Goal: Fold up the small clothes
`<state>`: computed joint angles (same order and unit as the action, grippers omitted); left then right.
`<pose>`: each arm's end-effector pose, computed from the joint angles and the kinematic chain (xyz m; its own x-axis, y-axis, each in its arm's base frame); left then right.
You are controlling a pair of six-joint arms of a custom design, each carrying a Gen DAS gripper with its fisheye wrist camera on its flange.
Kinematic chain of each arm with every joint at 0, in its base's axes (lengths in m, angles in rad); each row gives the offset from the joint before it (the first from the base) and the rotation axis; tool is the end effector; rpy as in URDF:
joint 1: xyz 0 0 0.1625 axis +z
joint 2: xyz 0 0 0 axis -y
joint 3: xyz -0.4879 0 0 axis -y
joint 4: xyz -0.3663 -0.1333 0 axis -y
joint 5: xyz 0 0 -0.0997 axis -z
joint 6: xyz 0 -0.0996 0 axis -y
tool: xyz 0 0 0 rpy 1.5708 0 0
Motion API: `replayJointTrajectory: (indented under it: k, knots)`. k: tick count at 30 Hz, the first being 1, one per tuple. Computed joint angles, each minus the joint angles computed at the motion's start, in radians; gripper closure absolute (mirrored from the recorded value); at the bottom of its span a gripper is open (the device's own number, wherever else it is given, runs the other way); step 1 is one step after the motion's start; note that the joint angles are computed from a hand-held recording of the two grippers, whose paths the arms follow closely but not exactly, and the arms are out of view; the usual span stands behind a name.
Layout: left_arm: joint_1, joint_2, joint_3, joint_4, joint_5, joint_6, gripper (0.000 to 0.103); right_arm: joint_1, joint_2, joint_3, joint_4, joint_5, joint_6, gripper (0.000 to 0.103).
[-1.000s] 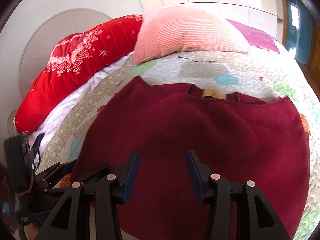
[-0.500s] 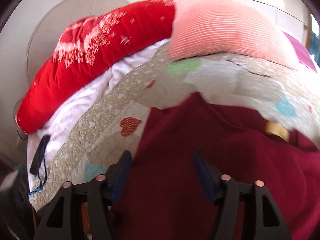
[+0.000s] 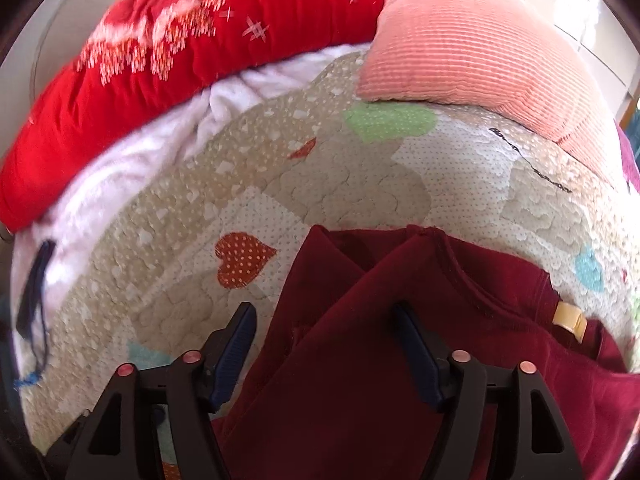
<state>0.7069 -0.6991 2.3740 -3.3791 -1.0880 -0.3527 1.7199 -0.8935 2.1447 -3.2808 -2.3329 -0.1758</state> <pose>-0.2225 -0.4261 0.0380 -0.8442 0.3720 -0.3859 0.4923 0.8229 -0.2838 0.1444 -0.5265 0.1745 -0.7258 0.0369 0.6870 -0.2642 0.9071 -0.3278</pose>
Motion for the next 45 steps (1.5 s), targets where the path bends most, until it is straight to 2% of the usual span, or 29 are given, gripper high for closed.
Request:
replayJointTrajectory:
  k: [4,6,7,9,10,13,16,19,21,24,29,34,35,36,37,38,39,43,45]
  knots:
    - [0.007,0.008,-0.008,-0.007,-0.002,0.004,0.025,0.008,0.046,-0.044,0.054,-0.086,-0.018,0.024]
    - [0.005,0.011,-0.005,-0.017,-0.001,0.002,0.023,0.009,0.081,-0.051,0.01,-0.129,-0.056,0.024]
    - [0.006,0.016,-0.006,-0.023,0.001,0.005,0.023,0.008,0.099,-0.048,-0.049,-0.139,-0.092,0.024]
    - [0.005,0.021,-0.006,-0.034,0.003,0.009,0.022,0.002,0.111,-0.032,-0.142,-0.137,-0.135,0.038]
    - [0.005,0.024,-0.007,-0.039,0.004,0.011,0.021,-0.003,0.112,-0.021,-0.192,-0.131,-0.163,0.04]
    - [0.002,0.031,-0.009,-0.045,0.014,0.016,0.021,-0.014,0.086,0.004,-0.212,-0.091,-0.167,0.048]
    - [-0.001,0.035,-0.011,-0.045,0.021,0.019,0.02,-0.008,0.081,0.007,-0.208,-0.096,-0.17,0.052]
    - [0.003,0.036,-0.014,-0.045,0.017,0.021,0.02,0.002,0.087,0.014,-0.239,-0.105,-0.191,0.063]
    - [0.005,0.036,-0.016,-0.048,0.012,0.021,0.018,0.005,0.078,0.03,-0.262,-0.089,-0.197,0.072]
    - [0.01,0.037,-0.021,-0.05,-0.001,0.022,0.015,-0.001,0.041,0.056,-0.265,-0.025,-0.172,0.079]
    - [0.016,0.045,-0.026,-0.082,-0.035,0.038,0.015,-0.02,-0.041,0.103,-0.261,0.103,-0.122,0.083]
    - [0.024,0.057,-0.03,-0.131,-0.085,0.071,0.015,-0.026,-0.085,0.14,-0.287,0.164,-0.118,0.085]
    - [0.028,0.058,-0.031,-0.14,-0.102,0.081,0.017,-0.028,-0.093,0.148,-0.296,0.173,-0.122,0.086]
    - [0.035,0.06,-0.03,-0.16,-0.13,0.098,0.03,-0.028,-0.098,0.154,-0.303,0.177,-0.124,0.087]
    - [0.049,0.06,-0.032,-0.181,-0.184,0.116,0.04,-0.027,-0.104,0.162,-0.315,0.181,-0.126,0.087]
    - [0.058,0.058,-0.036,-0.179,-0.224,0.122,0.058,-0.027,-0.11,0.169,-0.322,0.184,-0.127,0.087]
    - [0.065,0.056,-0.039,-0.179,-0.265,0.126,0.069,-0.026,-0.117,0.176,-0.327,0.189,-0.128,0.087]
    - [0.043,0.045,-0.042,-0.167,-0.32,0.147,0.082,-0.024,-0.172,0.215,-0.337,0.202,-0.145,0.088]
    - [0.03,0.036,-0.042,-0.17,-0.371,0.12,0.082,-0.02,-0.222,0.244,-0.344,0.213,-0.153,0.088]
